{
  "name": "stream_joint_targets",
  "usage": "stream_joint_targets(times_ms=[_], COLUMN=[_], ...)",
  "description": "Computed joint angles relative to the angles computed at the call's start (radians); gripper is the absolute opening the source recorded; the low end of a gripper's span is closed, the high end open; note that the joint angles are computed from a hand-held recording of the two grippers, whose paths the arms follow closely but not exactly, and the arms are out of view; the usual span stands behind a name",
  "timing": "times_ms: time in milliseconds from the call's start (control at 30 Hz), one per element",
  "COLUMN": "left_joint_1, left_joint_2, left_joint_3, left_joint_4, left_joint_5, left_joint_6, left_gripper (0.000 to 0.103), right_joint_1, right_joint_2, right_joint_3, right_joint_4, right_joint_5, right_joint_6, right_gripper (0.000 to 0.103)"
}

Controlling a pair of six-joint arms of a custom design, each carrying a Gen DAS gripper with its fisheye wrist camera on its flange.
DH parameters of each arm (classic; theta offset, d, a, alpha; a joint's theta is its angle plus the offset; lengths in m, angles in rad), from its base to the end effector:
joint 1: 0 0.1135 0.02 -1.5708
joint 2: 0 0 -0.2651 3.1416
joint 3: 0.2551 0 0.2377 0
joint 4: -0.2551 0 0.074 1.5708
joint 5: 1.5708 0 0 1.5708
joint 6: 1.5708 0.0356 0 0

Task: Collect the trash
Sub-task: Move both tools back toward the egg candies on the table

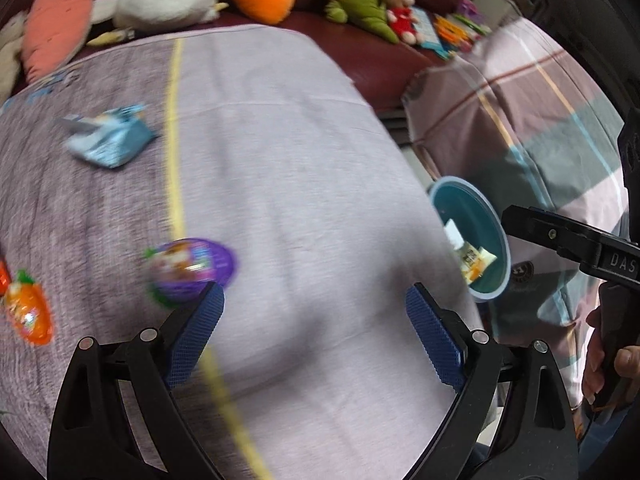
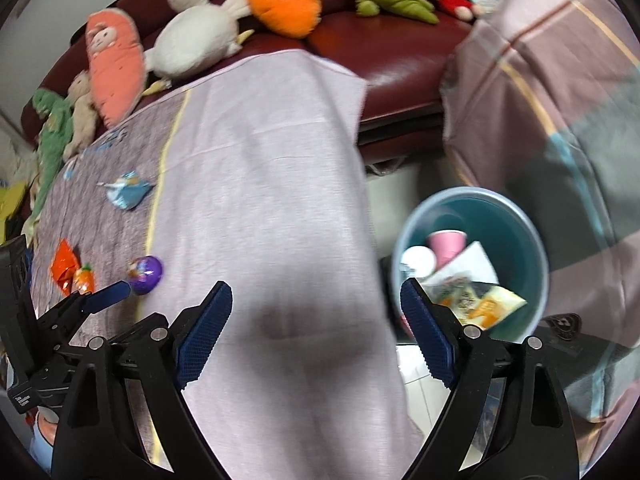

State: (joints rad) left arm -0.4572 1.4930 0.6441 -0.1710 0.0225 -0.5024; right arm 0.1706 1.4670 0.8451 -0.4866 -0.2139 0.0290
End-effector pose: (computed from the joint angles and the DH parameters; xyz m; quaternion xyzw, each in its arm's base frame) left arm 0.2274 -0.1127 0.1514 -0.0187 0.9621 -0.1351 0.2363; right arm 0.2578 0.0521 0.1946 -0.0929 0.9637 0.1261 0.2163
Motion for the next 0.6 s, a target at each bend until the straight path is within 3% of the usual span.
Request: stream_joint_targets(times_ms=[167, 333, 600], left_joint_1=[0.155, 0.363, 0.679], left_joint_2=[-0.11, -0.2, -0.173], left_joint_3=[-0.105, -0.174, -0.215], left_joint_4=[-0.013, -0.042, -0.013], left_joint_5=[0.043, 0.076, 0.209], left_joint_6=[0.076, 0.226, 0.433], left_gripper=[0.093, 0.093, 0.093], right_joint_1=[0.15, 0.285, 0.462], right_joint_2=[0.051, 0.135, 0.336], right_joint_3=[0.028, 0.081, 0.203], right_joint_4=[0.016, 0.033, 0.093], right_joint_5=[0.039, 0.056, 0.042], right_joint_6=[0.077, 0.141, 0.212], right_gripper=[0.082, 0.082, 0.082])
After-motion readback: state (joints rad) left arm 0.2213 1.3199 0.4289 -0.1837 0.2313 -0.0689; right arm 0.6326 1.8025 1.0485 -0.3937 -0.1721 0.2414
